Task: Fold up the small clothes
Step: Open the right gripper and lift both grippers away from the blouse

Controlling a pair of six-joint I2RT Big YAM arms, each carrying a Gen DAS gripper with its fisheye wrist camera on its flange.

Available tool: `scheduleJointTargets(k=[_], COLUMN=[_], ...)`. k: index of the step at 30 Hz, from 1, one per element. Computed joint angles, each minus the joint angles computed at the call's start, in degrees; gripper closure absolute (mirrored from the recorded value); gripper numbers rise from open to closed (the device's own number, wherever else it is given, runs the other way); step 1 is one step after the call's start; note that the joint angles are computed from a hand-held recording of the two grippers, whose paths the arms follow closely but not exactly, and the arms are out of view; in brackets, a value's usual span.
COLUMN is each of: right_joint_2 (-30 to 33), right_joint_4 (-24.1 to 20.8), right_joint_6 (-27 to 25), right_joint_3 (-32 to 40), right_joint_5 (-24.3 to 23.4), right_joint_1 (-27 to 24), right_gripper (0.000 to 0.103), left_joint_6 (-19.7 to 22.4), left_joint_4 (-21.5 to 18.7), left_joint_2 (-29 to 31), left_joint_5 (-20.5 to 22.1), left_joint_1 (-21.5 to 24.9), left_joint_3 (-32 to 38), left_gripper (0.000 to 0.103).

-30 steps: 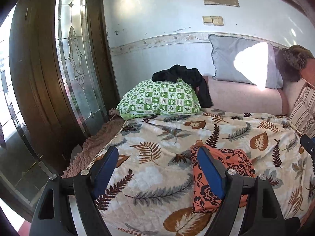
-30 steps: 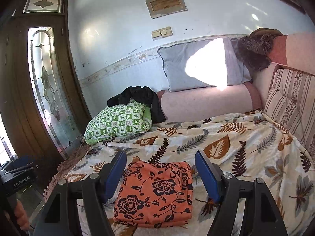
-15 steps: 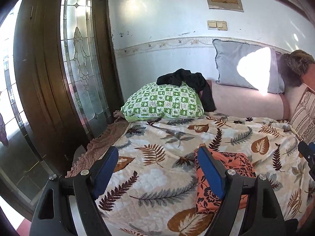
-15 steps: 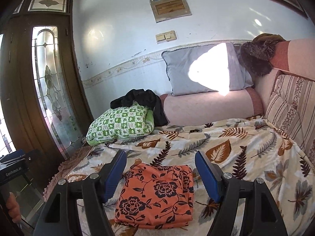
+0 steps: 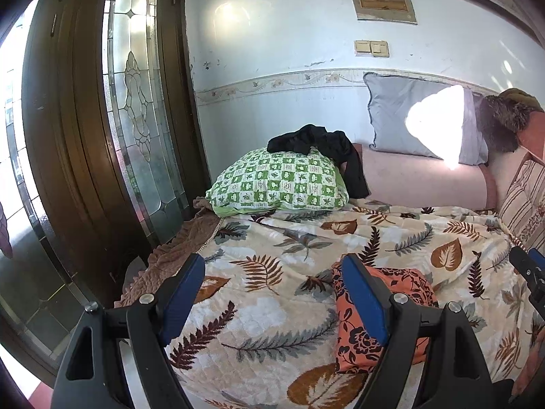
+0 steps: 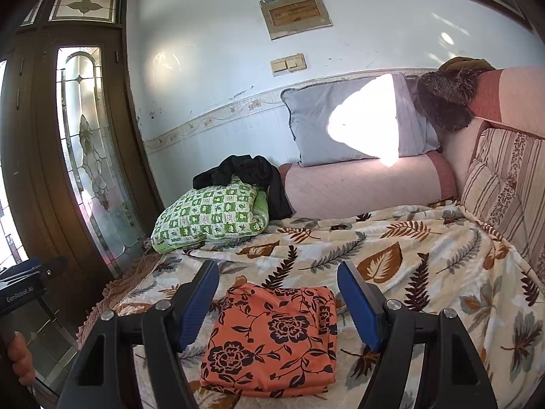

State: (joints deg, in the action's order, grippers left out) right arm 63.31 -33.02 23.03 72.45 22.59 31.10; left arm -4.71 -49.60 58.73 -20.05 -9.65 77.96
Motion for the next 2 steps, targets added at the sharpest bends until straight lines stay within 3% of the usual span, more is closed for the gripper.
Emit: scheduleJointTargets(k=[2], right_joint_2=[0.1], right_joint_4=[-0.1], right_joint_6=[0.2], right_joint_3=[0.0], right_joint_5=[-0.1], right_joint_1=[-0.3], right_gripper=[0.028], left_joint_6=[-0.2], left_joint_4=[-0.3], left_joint_2=[0.4], left_joint_5=[0.3], left_joint_1=[0.2], left_joint_3=[0.3], left_gripper=[0.020])
